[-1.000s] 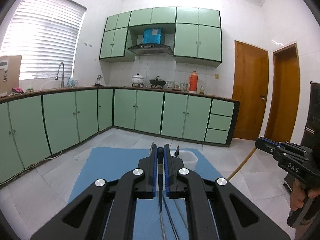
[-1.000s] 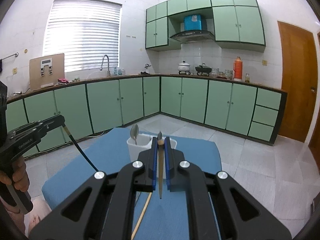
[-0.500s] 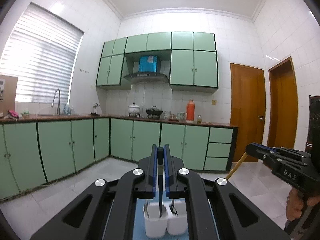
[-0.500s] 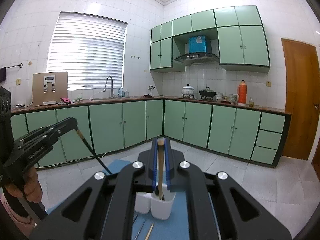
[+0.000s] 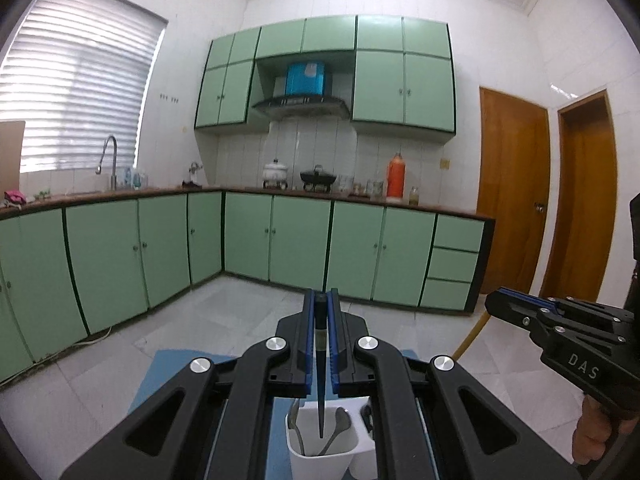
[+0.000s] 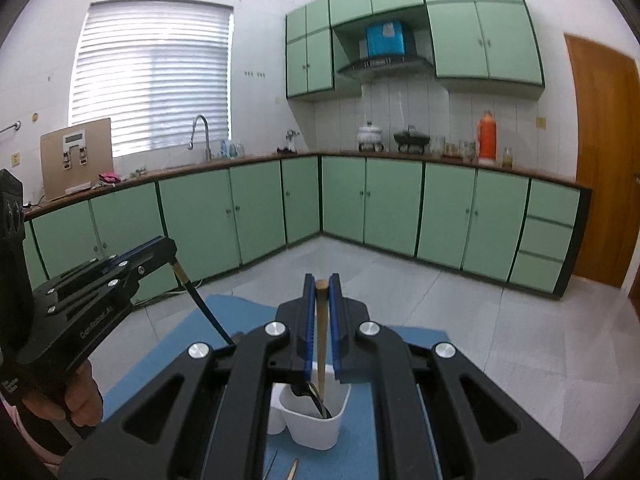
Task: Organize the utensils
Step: 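Carry both chopsticks over the white holder and open both tools to drop them, then move both tools back to the remaining chopsticks on the table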
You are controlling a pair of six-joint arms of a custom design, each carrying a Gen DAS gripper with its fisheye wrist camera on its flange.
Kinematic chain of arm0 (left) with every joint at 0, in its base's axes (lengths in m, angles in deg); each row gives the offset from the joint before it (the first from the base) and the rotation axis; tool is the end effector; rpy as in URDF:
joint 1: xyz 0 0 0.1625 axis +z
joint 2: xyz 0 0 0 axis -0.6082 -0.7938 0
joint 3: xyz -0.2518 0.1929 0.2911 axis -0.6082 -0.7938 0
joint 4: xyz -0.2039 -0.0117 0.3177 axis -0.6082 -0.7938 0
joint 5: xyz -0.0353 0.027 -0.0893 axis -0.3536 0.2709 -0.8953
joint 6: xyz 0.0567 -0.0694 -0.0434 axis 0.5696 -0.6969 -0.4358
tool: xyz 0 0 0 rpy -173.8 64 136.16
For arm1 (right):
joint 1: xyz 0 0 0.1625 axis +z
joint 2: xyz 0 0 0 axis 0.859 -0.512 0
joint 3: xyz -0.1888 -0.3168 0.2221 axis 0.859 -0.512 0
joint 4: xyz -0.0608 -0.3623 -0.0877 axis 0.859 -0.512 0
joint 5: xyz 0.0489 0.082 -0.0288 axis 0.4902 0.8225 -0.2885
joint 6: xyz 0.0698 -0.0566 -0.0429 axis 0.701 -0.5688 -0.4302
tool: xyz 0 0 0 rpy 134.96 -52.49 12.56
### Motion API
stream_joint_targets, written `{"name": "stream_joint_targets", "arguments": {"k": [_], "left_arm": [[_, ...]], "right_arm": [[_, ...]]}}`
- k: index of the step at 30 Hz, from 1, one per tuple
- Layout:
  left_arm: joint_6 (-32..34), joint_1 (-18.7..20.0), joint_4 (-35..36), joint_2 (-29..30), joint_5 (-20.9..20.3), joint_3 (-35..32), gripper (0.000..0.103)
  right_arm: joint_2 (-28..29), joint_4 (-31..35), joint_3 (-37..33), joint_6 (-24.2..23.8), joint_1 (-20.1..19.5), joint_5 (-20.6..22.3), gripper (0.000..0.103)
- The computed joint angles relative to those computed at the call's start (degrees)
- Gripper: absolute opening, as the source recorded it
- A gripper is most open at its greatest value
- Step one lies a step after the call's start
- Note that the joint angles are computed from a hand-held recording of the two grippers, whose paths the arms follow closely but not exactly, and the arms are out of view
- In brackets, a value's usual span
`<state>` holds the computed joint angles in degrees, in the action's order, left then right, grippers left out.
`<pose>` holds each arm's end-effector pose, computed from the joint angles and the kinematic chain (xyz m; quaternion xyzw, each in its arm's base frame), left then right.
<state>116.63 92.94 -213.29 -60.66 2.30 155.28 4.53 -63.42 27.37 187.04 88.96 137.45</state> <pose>-0.0638 -0.3713 0.4285 0.4176 0.7764 -0.4634 0.0896 0.5154 -0.2759 0.0069 0.1570 -0.7524 0.5445 0.3357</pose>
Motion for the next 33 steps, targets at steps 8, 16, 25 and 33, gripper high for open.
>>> {"name": "stream_joint_targets", "arguments": {"k": [8, 16, 25, 33], "left_arm": [[1.23, 4.34, -3.32, 6.17, -0.52, -0.11, 0.006], [1.49, 7.95, -3.88, 8.16, -1.58, -0.95, 0.007], [0.86, 9.37, -1.77, 5.59, -3.28, -0.91, 0.042], [1.28, 9.97, -1.81, 1.07, -4.63, 1.62, 0.069]], "right_arm": [[0.5, 0.77, 2.21, 5.11, -3.59, -2.34, 0.006], [-0.09, -1.63, 5.18, 7.72, -5.01, -2.15, 0.007], [-0.18, -3.87, 7.95, 10.03, -4.59, -0.21, 0.048], [0.66, -7.01, 10.34, 10.76, -2.42, 1.37, 0.071]]}}
